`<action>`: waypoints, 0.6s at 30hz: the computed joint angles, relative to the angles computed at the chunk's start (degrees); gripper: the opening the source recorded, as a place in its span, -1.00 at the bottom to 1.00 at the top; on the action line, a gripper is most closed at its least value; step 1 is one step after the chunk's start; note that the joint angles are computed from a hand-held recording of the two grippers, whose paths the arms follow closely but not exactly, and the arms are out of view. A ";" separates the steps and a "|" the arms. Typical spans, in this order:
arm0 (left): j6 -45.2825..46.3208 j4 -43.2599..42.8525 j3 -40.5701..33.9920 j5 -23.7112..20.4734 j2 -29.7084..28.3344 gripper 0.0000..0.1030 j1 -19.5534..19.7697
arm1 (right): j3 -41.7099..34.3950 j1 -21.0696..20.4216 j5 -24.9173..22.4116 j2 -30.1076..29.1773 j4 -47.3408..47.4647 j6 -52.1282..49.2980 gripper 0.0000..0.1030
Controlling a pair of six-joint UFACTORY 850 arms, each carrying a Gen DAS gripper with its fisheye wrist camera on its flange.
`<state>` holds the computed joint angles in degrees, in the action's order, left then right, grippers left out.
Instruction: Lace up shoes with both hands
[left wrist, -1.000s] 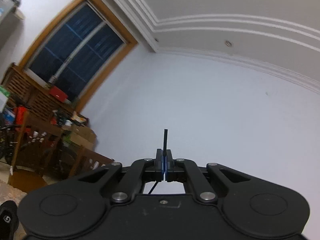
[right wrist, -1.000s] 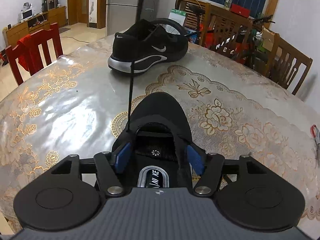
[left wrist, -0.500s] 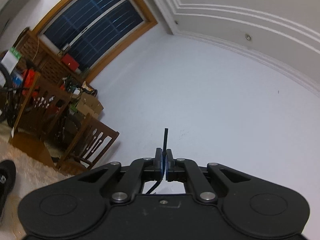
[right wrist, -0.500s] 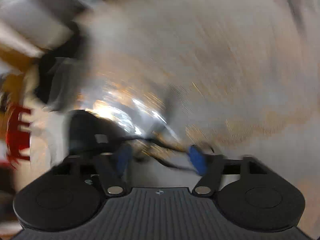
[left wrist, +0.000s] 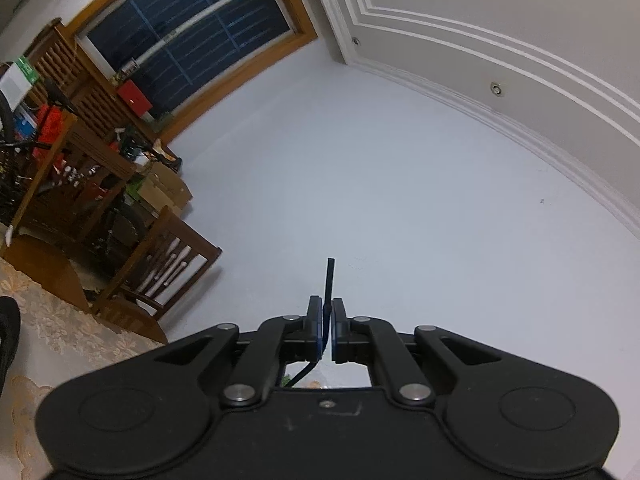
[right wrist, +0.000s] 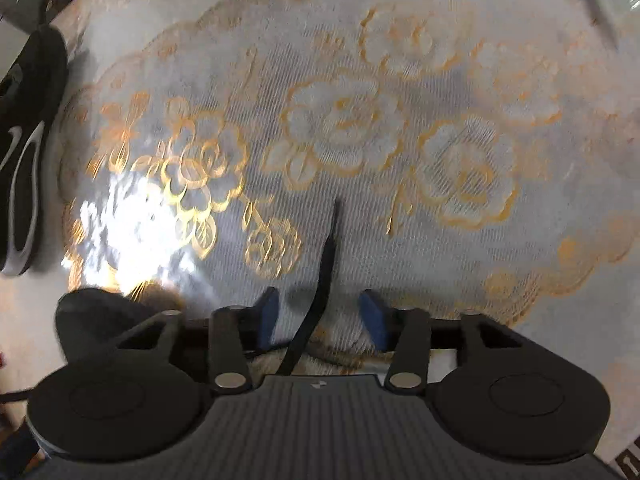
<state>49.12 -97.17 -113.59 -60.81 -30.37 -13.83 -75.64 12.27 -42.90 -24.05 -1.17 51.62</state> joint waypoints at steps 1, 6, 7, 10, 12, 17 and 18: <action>-0.17 0.05 -0.58 -0.79 -0.45 -0.96 0.33 | -0.09 0.57 0.05 -0.23 -3.15 1.54 -0.99; -0.66 1.57 -3.08 -2.96 -1.82 -0.96 1.16 | 9.67 -1.41 17.57 6.44 3.03 -1.36 -0.98; 0.25 1.98 -2.88 -2.48 -1.45 -0.96 1.19 | 12.78 -1.99 23.57 8.69 7.37 -4.94 -0.98; 3.21 3.18 -2.27 -0.55 -0.12 -0.96 1.14 | 21.45 -1.28 41.53 18.25 12.43 -17.28 -0.98; 5.09 6.59 -3.06 1.71 0.70 -0.96 0.79 | 24.31 -0.50 48.51 24.00 7.29 -17.67 -0.98; 7.71 12.12 -3.34 7.88 3.17 -0.96 -0.88 | 24.26 0.18 55.80 33.08 2.85 -24.00 -0.98; 8.01 13.04 -2.79 9.06 3.96 -0.96 -1.38 | 23.68 -0.39 57.46 33.97 -2.44 -21.08 -0.98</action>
